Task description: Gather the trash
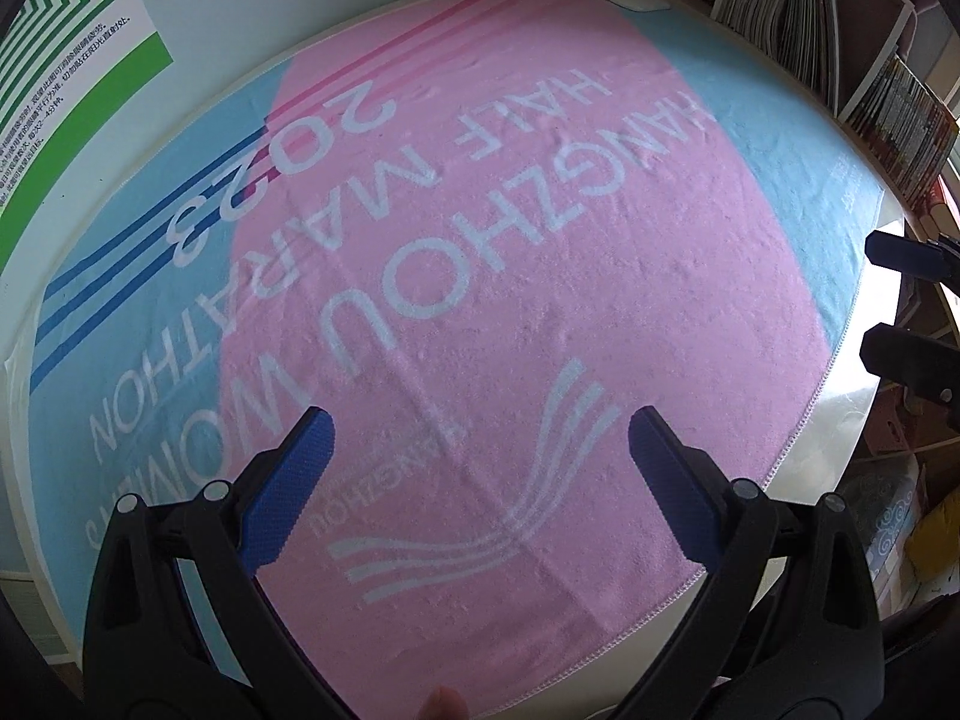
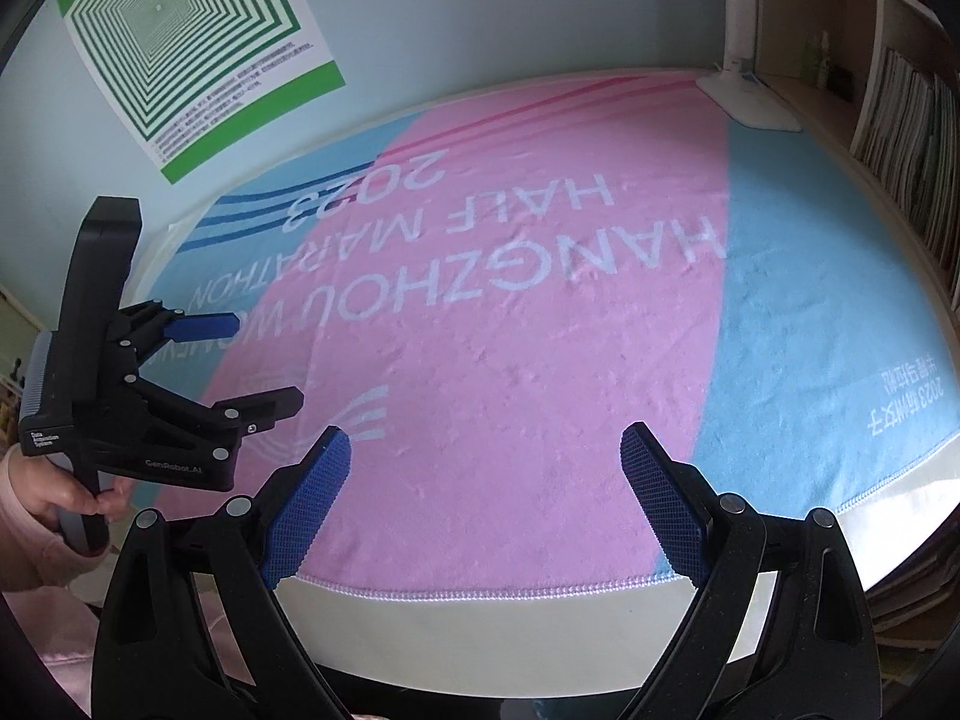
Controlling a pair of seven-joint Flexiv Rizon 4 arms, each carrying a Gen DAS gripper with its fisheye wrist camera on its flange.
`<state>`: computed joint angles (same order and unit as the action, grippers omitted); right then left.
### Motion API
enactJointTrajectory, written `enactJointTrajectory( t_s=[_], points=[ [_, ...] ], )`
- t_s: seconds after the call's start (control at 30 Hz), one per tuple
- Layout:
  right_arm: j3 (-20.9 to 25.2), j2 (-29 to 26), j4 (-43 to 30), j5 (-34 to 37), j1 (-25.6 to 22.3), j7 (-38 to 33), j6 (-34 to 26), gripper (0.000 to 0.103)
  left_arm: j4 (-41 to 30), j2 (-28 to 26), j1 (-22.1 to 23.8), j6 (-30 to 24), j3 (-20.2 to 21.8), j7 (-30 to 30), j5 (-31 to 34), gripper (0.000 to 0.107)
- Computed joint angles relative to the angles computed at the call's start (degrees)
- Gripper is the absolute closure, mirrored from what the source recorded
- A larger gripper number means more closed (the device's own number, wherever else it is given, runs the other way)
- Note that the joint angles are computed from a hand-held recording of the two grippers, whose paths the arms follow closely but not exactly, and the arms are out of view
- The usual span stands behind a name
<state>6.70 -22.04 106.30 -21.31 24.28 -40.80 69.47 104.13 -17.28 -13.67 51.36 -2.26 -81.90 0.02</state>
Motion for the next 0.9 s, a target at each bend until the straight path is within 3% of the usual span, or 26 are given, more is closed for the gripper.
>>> enactJointTrajectory(
  t_s=[0.9],
  points=[
    [0.55, -1.86, -2.75, 2.44, 0.36, -2.23, -1.40, 0.012, 0.54, -0.20, 0.70, 0.43, -0.15, 1.35, -1.65, 0.011]
  ],
)
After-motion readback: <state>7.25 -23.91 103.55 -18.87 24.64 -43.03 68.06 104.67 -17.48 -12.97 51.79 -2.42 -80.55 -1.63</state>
